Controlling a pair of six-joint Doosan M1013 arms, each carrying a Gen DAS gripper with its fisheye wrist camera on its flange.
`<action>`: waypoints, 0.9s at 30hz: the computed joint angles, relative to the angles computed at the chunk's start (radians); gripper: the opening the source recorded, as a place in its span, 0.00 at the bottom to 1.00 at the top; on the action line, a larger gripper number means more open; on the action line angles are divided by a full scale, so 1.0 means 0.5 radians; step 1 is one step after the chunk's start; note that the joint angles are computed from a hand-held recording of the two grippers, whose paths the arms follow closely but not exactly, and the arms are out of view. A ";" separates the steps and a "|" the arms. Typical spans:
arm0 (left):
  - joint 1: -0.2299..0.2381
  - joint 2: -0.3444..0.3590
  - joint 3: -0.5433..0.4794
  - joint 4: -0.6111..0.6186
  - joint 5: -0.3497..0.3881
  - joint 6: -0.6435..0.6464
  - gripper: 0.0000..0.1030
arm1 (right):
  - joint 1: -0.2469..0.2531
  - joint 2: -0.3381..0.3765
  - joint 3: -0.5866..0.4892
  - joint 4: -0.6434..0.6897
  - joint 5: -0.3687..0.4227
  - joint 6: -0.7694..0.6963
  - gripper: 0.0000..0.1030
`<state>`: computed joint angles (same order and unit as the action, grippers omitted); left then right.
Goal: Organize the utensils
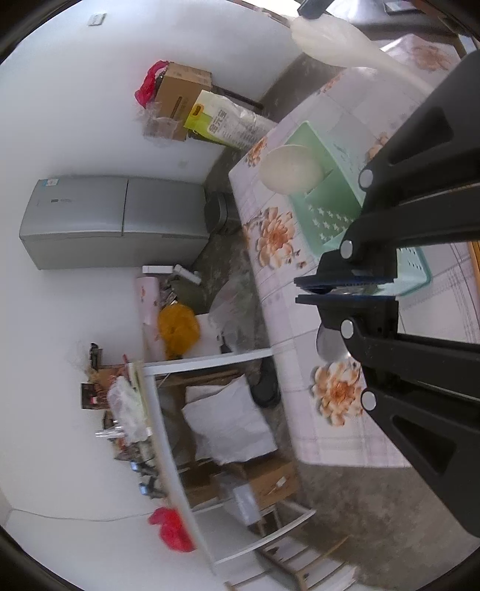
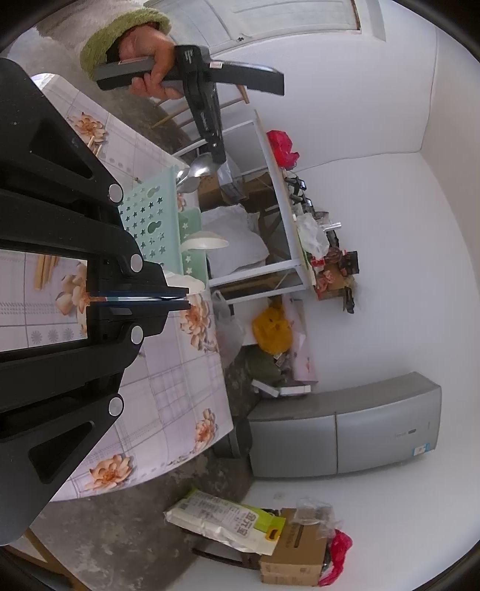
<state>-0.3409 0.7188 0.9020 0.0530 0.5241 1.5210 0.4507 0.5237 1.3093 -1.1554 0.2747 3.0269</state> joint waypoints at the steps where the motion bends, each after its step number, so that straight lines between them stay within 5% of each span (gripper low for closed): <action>1: 0.004 0.006 -0.006 -0.050 -0.006 0.029 0.04 | 0.000 0.000 -0.001 0.000 0.003 0.001 0.00; 8: 0.017 -0.017 0.036 -0.320 -0.107 0.216 0.05 | -0.006 0.009 -0.025 -0.017 -0.006 0.016 0.00; 15: 0.040 -0.150 0.259 -0.477 -0.310 0.250 0.29 | -0.030 0.037 -0.129 -0.564 -0.030 0.421 0.00; 20: 0.052 -0.255 0.463 -0.256 -0.415 0.016 0.39 | -0.044 0.100 -0.277 -0.923 -0.018 0.632 0.00; 27: 0.083 -0.371 0.731 0.285 -0.403 -0.596 0.44 | -0.048 0.268 -0.544 -0.906 0.030 0.397 0.00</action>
<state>-0.2995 0.5331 1.2678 0.1954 0.3225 1.2230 0.4267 0.6576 1.0375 -1.6081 0.2899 3.2255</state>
